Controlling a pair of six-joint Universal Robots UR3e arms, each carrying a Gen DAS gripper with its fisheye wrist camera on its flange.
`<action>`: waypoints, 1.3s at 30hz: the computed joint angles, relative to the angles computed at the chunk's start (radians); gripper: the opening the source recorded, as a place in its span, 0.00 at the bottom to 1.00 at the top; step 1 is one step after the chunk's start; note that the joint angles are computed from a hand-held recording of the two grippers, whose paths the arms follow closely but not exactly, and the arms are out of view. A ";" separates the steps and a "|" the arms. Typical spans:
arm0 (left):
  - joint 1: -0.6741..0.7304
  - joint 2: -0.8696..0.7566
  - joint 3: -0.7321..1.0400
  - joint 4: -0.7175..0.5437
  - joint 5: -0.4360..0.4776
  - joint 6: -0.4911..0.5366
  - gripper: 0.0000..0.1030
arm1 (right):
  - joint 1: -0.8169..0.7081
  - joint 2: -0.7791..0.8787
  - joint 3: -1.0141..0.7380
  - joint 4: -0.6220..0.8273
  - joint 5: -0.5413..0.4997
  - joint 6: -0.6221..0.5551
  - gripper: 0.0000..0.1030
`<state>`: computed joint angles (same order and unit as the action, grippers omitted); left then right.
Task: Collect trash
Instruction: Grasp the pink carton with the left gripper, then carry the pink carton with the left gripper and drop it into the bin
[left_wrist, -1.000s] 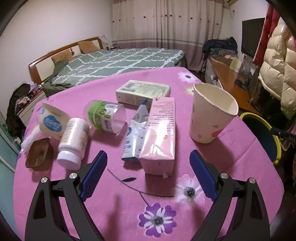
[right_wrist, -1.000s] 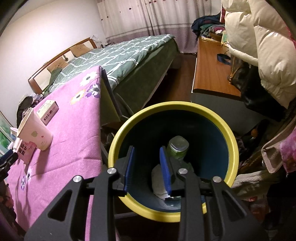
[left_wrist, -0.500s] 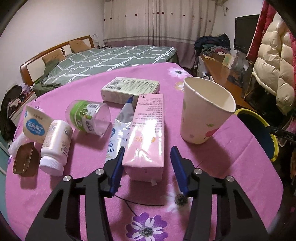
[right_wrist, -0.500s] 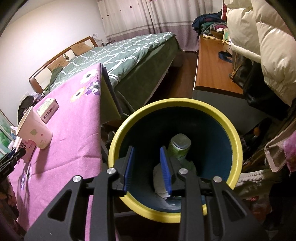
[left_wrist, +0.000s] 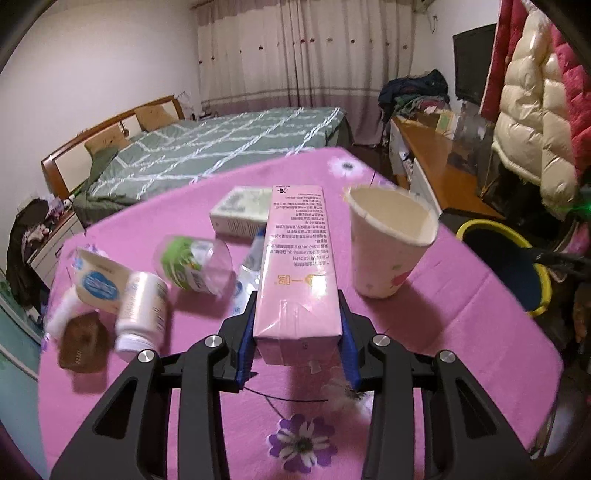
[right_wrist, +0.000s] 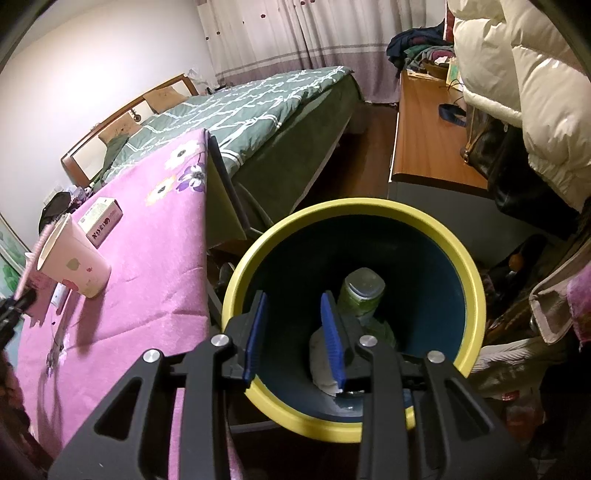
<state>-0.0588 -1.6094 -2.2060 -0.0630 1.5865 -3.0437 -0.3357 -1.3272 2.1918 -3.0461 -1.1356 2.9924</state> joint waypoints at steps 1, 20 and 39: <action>0.004 0.046 0.004 -0.040 -0.012 0.008 0.37 | 0.001 -0.003 0.002 0.000 0.002 0.000 0.29; -0.334 -0.042 0.403 -0.301 -0.020 -0.031 0.37 | -0.222 -0.225 0.198 0.009 0.107 -0.109 0.29; -0.563 -0.964 1.543 -0.750 -0.039 -0.023 0.38 | -0.485 -0.395 0.353 0.104 0.207 -0.259 0.34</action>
